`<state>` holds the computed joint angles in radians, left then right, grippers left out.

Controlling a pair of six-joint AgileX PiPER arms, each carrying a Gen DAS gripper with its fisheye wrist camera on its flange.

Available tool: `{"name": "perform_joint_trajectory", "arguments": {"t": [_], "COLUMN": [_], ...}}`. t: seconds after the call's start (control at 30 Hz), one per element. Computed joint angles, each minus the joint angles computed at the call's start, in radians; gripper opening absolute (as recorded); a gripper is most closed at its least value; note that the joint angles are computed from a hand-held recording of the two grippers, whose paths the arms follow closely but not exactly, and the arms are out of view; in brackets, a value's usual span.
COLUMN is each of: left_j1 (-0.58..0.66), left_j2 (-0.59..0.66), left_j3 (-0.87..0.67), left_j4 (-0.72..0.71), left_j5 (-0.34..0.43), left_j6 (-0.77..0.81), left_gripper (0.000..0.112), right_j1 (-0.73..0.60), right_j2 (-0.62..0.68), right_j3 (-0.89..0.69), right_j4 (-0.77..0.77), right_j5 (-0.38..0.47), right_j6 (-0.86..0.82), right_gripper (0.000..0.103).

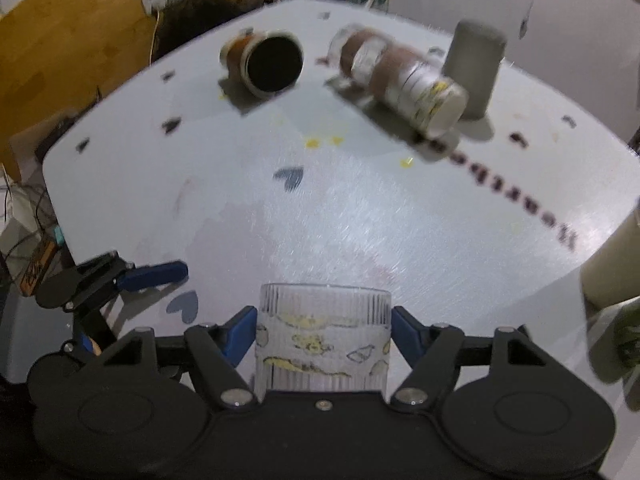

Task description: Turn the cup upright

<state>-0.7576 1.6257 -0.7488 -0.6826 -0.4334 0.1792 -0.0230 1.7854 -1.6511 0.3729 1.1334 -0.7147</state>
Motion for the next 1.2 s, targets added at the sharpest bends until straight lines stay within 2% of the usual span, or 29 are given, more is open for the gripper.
{"name": "perform_joint_trajectory", "arguments": {"t": [0.13,0.3,0.47,0.57,0.87,1.03,1.2], "left_j1": [-0.009,-0.019,-0.021,-0.021,-0.017,-0.014,-0.014], "left_j2": [-0.005,-0.001,0.002,0.001,-0.001,-0.003,-0.005], "left_j3": [0.004,-0.006,-0.011,-0.01,-0.003,0.006,0.008], "left_j4": [-0.009,-0.029,-0.046,-0.048,-0.038,-0.026,-0.028], "left_j5": [-0.009,-0.009,-0.006,-0.005,-0.007,-0.012,-0.012], "left_j6": [0.007,0.03,0.047,0.048,0.037,0.02,0.021], "left_gripper": [0.08,0.08,0.08,0.08,0.08,0.08,0.08], "right_j1": [-0.071,-0.143,-0.153,-0.146,-0.094,-0.066,-0.069], "right_j2": [-0.061,-0.116,-0.096,-0.041,0.121,0.182,0.216], "right_j3": [0.047,0.123,0.166,0.115,-0.102,-0.17,-0.184], "right_j4": [0.082,0.192,0.242,0.237,0.016,-0.154,-0.214], "right_j5": [-0.06,-0.19,-0.335,-0.385,-0.5,-0.546,-0.575], "right_j6": [-0.05,-0.101,-0.131,-0.085,0.237,0.426,0.526], "right_gripper": [0.072,0.072,0.072,0.072,0.072,0.072,0.072]}}
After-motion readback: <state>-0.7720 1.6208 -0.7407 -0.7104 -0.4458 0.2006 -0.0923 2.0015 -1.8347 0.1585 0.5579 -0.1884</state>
